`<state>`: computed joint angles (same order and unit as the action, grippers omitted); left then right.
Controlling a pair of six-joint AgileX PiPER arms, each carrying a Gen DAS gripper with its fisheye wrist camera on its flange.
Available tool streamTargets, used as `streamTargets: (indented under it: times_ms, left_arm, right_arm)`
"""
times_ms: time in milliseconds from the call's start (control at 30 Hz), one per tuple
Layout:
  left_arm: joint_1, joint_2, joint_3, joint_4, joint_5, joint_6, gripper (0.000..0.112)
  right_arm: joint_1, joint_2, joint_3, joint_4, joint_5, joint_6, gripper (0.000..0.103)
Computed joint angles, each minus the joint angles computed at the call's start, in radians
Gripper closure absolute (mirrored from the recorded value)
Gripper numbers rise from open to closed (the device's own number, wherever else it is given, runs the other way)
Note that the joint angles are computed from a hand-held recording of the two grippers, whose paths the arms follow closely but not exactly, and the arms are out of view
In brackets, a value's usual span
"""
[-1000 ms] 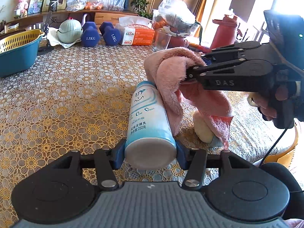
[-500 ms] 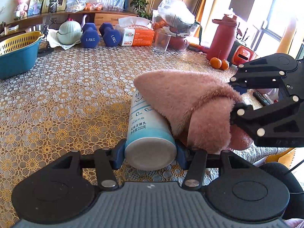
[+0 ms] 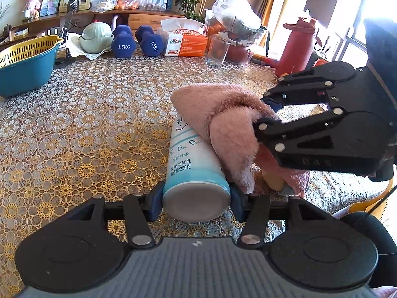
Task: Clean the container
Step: 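Set the bottle upright on the table and open the left gripper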
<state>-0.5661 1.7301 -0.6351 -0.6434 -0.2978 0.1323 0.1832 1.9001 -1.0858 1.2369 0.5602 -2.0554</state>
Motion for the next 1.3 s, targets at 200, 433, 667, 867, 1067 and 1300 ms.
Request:
streamTargets:
  times_ms: [200,433,667,867,1067,1300]
  left_arm:
    - [-0.009,0.003,0.001,-0.042,-0.002,0.054,0.059]
    - [0.001,-0.01,0.017,-0.015,0.034,0.032,0.05]
    - [-0.071,-0.068,0.054,-0.373,-0.018,0.316,0.043]
    - [-0.194,-0.132,0.056,-0.691,-0.128,0.565,0.033]
    - [-0.337,-0.138,0.012,-0.929,-0.279,0.724,0.028]
    - [-0.472,-0.12,-0.048,-1.084,-0.433,0.814,0.027]
  right_arm:
    - [0.028,0.088,-0.086,0.0,-0.161,0.101,0.082]
    - [0.017,0.173,-0.194,-0.254,-0.312,0.499,0.08]
    - [-0.082,0.126,-0.147,-0.232,-0.233,0.539,0.058]
    - [-0.187,-0.023,0.02,-0.013,-0.114,0.302,0.047]
    - [-0.3,-0.159,0.191,0.128,0.072,0.149,0.037]
    - [-0.425,-0.244,0.32,0.211,0.239,0.053,0.026]
